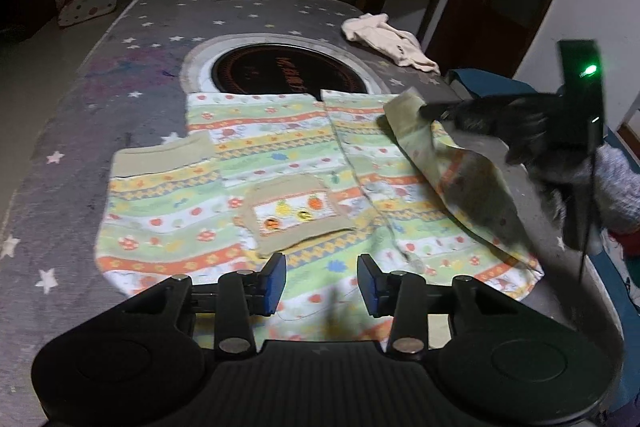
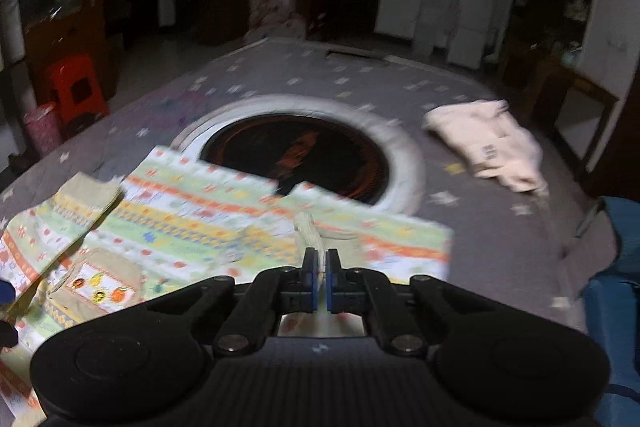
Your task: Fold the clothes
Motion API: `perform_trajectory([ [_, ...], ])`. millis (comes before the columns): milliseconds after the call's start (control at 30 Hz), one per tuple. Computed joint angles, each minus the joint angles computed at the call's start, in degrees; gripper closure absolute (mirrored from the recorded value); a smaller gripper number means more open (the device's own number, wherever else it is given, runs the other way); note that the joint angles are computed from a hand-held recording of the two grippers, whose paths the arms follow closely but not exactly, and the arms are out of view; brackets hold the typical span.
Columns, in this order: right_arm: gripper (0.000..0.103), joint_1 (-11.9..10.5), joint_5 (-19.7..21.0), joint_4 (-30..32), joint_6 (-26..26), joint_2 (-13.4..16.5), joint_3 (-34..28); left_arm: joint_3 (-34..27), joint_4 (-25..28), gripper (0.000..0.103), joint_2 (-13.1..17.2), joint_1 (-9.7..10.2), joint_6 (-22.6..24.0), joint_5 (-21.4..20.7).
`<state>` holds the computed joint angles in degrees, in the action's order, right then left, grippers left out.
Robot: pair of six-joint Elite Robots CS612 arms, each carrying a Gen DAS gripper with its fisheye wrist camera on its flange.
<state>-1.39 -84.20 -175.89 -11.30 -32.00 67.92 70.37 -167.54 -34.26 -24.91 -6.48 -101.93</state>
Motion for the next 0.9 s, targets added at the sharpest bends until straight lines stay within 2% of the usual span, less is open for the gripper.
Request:
perform_trajectory([
  [200, 0.100, -2.33, -4.57, -6.06, 1.99, -3.40, 5.42, -0.17, -0.21, 0.056, 0.18, -0.93, 1.62, -1.22],
  [433, 0.100, -4.33, -11.53, -9.23, 3.24, -6.16, 10.82, -0.10, 0.00, 0.055, 0.25, -1.77, 3.37, -2.46],
  [633, 0.100, -5.50, -15.56, -7.82, 5.18, -7.75, 14.84, 0.20, 0.42, 0.054, 0.17, -2.34, 5.09, -3.29],
  [733, 0.095, -5.83, -16.90, -6.60, 6.19, -8.69, 17.09, 0.67, 0.50, 0.053, 0.00, -2.52, 5.89, -3.75],
  [900, 0.090, -5.63, -20.57, -8.48, 5.71, -9.14, 19.14, 1.03, 1.54, 0.052, -0.13, -2.75, 6.58, -3.73],
])
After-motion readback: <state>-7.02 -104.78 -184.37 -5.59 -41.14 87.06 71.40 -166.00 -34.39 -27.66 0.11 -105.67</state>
